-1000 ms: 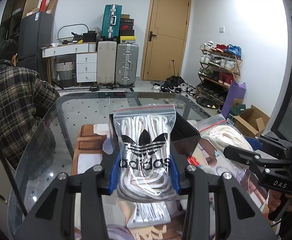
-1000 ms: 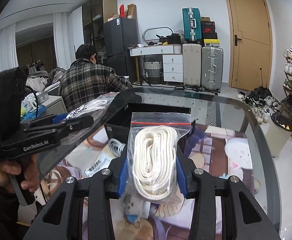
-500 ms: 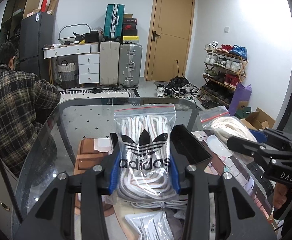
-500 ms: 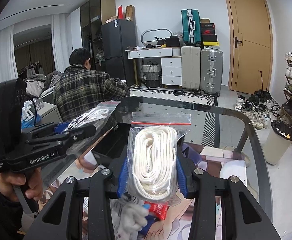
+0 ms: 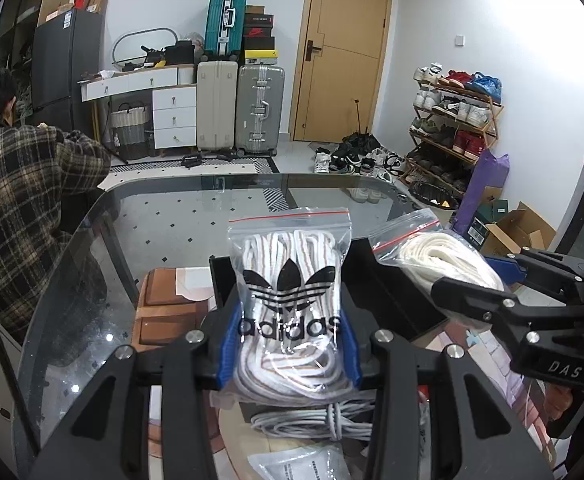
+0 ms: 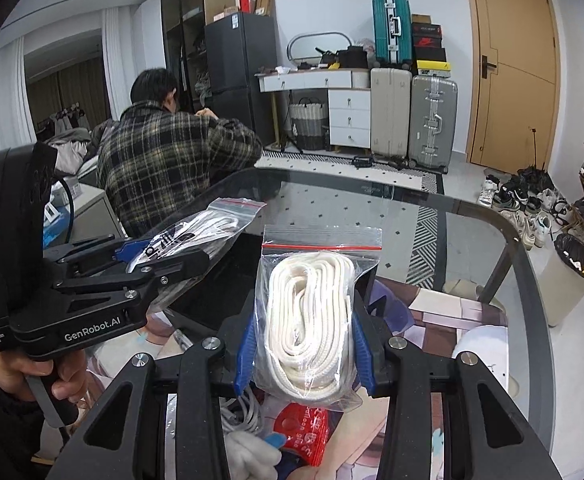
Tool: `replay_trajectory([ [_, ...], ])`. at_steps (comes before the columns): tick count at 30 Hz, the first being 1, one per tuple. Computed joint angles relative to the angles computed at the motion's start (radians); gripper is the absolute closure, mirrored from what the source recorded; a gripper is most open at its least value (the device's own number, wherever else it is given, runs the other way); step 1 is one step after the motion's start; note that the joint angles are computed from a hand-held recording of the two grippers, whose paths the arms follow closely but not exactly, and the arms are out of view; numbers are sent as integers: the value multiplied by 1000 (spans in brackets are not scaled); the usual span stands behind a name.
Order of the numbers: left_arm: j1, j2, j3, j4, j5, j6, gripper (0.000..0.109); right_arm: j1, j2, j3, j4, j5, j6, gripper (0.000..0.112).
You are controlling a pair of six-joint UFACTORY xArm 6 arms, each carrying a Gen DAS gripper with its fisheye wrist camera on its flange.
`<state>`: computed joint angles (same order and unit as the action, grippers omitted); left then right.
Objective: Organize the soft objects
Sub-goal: 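Carry both bags over the black box and lower them inside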
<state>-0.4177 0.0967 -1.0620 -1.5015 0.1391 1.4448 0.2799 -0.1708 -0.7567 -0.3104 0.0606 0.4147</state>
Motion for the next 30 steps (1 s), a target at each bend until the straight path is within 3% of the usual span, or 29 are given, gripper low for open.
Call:
replay_trajectory([
  [8,-10,61,-26,120,-28,-99,68,15,109,-84,44,26,-60,71],
  [19,-29,116,-61,167,-64,-136,67,11,210,-166,30,53,-94,71],
  [30,-34,150,-62,280,-44,-229,67,8,256,-171,74,44,-141,71],
])
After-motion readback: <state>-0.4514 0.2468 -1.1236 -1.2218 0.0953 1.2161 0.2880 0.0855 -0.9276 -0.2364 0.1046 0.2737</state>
